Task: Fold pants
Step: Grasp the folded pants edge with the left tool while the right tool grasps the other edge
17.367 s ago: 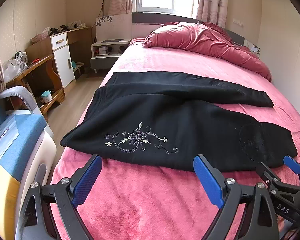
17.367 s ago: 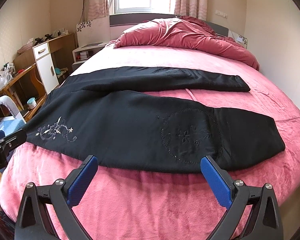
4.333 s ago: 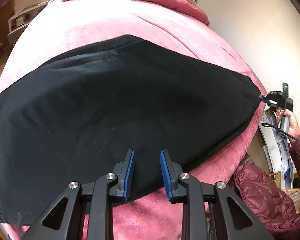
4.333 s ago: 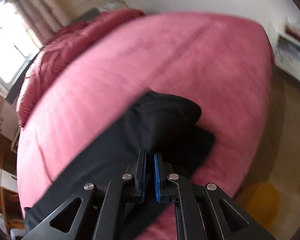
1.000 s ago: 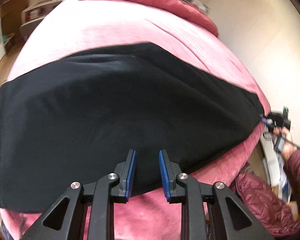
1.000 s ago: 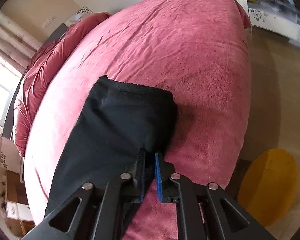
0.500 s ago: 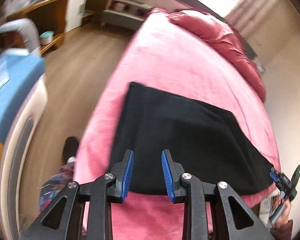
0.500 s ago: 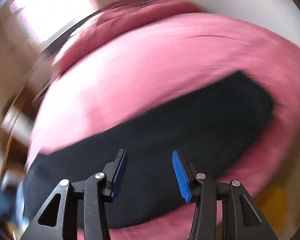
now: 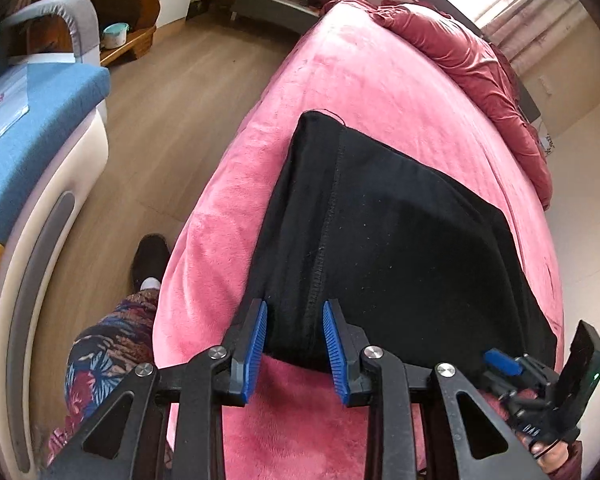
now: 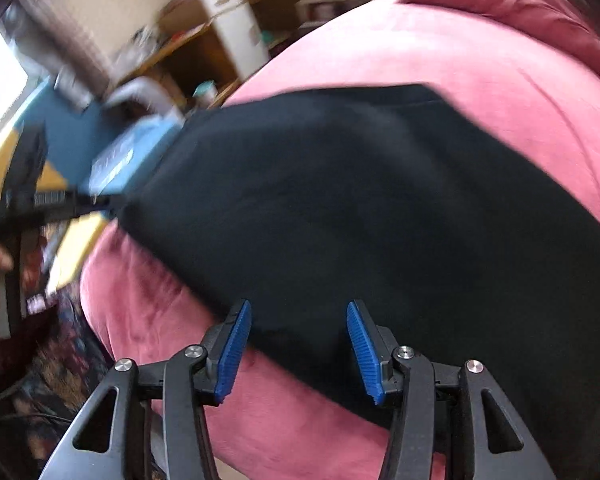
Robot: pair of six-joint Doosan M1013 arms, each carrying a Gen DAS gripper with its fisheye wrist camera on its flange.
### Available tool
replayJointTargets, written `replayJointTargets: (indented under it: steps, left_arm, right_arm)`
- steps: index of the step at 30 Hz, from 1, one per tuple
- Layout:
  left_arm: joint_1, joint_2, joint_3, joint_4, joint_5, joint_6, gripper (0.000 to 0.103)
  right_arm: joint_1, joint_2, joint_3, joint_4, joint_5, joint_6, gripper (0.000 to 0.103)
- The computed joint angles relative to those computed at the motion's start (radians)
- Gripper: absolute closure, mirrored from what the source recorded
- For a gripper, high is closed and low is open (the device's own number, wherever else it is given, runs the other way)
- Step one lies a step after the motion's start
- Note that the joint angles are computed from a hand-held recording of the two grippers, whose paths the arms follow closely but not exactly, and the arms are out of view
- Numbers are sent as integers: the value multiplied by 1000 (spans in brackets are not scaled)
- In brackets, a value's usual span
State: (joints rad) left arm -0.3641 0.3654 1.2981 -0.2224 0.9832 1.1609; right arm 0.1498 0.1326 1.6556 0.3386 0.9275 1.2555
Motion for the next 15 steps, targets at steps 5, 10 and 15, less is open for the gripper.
replayJointTargets:
  steps: [5,10,15]
  left_arm:
    - [-2,4,-3,8,-12,21,93]
    - [2,-22,7,19,-45,43,96]
    - [4,-7,-11,39,12,39,96]
  right_arm:
    - [0,3,11,-62,-24,-7,81]
    - [-18,-15,6,-12,-10,-68,95]
    - [-34,-33,25,43,14,-125,95]
